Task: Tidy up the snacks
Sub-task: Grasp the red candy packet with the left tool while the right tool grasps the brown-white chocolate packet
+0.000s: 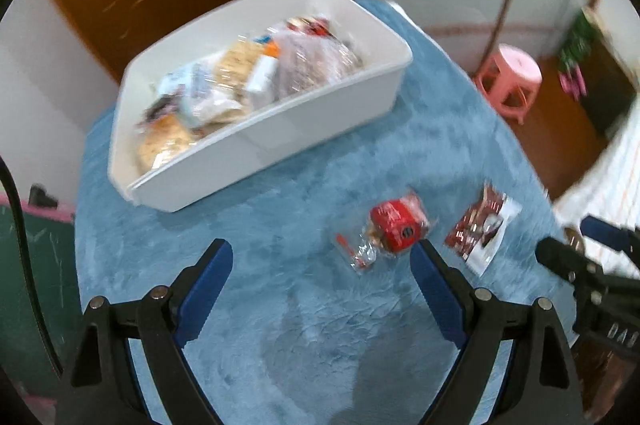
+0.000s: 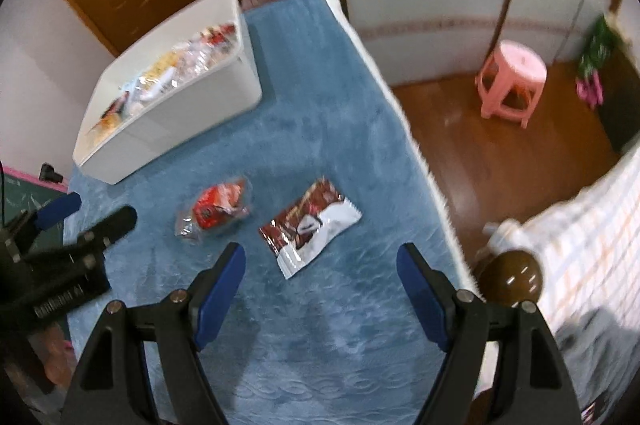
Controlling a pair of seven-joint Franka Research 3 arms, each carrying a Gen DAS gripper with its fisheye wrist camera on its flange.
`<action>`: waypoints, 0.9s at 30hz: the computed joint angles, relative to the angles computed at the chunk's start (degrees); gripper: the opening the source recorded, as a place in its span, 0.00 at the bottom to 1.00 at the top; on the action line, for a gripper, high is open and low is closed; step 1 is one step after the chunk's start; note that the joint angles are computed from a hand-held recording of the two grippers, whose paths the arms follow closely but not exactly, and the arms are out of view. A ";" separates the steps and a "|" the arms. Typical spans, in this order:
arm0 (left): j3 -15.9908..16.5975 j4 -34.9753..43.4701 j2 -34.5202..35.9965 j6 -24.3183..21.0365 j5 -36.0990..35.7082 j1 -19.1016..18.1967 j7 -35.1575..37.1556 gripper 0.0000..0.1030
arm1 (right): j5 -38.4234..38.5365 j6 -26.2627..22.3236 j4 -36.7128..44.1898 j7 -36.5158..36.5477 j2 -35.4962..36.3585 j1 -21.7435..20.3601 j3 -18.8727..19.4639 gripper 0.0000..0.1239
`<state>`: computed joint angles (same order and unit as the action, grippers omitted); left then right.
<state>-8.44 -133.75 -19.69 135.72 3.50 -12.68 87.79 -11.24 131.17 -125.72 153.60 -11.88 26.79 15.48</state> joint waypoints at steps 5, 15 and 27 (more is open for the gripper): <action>0.64 0.82 4.42 0.99 -2.09 -1.67 9.05 0.87 | 6.01 3.70 -1.63 1.77 2.83 -0.14 -1.70 0.64; -0.49 7.07 14.01 -1.43 -8.34 -0.60 20.08 0.87 | 11.88 8.99 -1.33 6.84 8.28 -0.61 -3.96 0.64; -2.49 12.39 20.74 -7.39 -16.04 2.26 24.29 0.76 | -0.69 -7.94 12.01 11.76 16.86 3.75 -4.88 0.50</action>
<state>-10.93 -121.37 1.04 128.33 -12.55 -10.42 112.08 -11.93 123.23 -113.71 165.36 4.98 30.53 10.61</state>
